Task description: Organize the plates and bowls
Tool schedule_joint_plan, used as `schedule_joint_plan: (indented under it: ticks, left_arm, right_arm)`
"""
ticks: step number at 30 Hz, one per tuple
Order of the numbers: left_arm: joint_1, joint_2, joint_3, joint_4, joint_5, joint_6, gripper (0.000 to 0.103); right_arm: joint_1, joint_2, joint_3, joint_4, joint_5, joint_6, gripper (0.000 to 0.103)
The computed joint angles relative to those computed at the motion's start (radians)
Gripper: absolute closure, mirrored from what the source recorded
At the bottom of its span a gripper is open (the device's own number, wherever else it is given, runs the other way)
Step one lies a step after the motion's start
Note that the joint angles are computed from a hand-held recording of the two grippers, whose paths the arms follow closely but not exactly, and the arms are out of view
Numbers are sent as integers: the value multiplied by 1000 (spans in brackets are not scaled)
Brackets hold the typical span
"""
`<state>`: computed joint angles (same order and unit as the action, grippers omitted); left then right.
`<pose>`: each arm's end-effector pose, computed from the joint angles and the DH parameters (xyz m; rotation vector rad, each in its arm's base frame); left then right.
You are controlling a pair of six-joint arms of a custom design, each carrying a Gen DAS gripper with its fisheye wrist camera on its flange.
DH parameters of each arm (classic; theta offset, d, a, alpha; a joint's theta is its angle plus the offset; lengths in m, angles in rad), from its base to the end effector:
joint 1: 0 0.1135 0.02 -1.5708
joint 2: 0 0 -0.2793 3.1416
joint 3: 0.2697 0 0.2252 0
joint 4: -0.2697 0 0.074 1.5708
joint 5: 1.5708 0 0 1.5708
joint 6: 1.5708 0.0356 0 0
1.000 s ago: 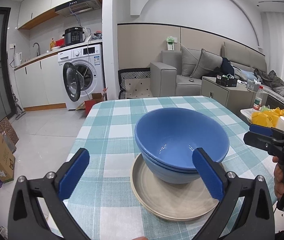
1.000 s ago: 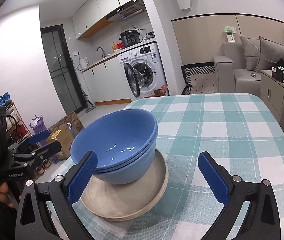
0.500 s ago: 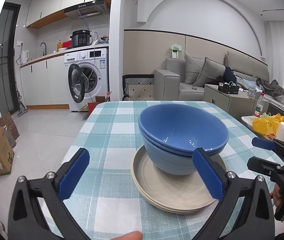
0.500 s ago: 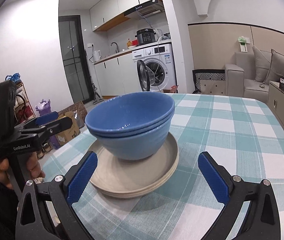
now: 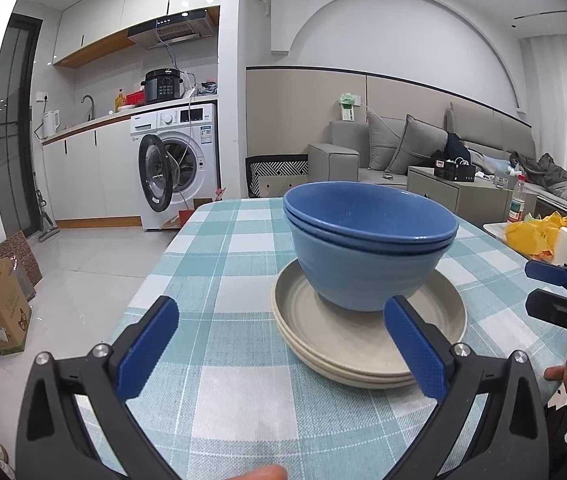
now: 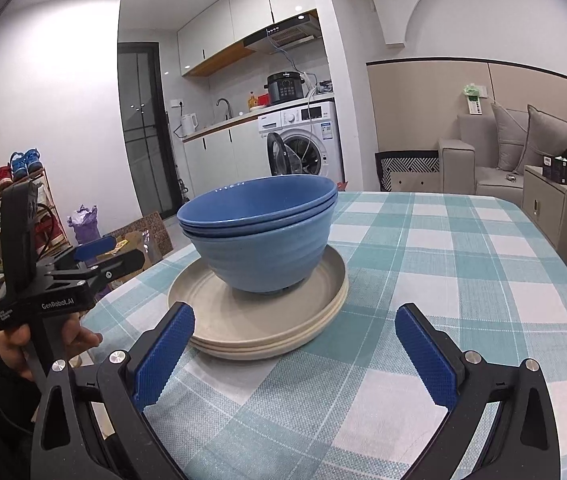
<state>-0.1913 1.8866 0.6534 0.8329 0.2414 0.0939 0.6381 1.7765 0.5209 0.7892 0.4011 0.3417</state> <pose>0.3275 -0.0721 0.1517 0.4355 1.9223 -0.3014 0.2466 0.1656 0.1511 -0.0473 2.0038 0.2198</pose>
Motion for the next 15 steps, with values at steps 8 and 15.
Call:
schedule_joint_plan:
  ticks: [8,15]
  left_arm:
    - [0,41,-28,88,-35,16,0]
    - [5,71,-29,114,-19,31,0]
  right_arm:
    - [24,33,-28,62,25,-13,1]
    - [8,42,-62,132,-19,9,1]
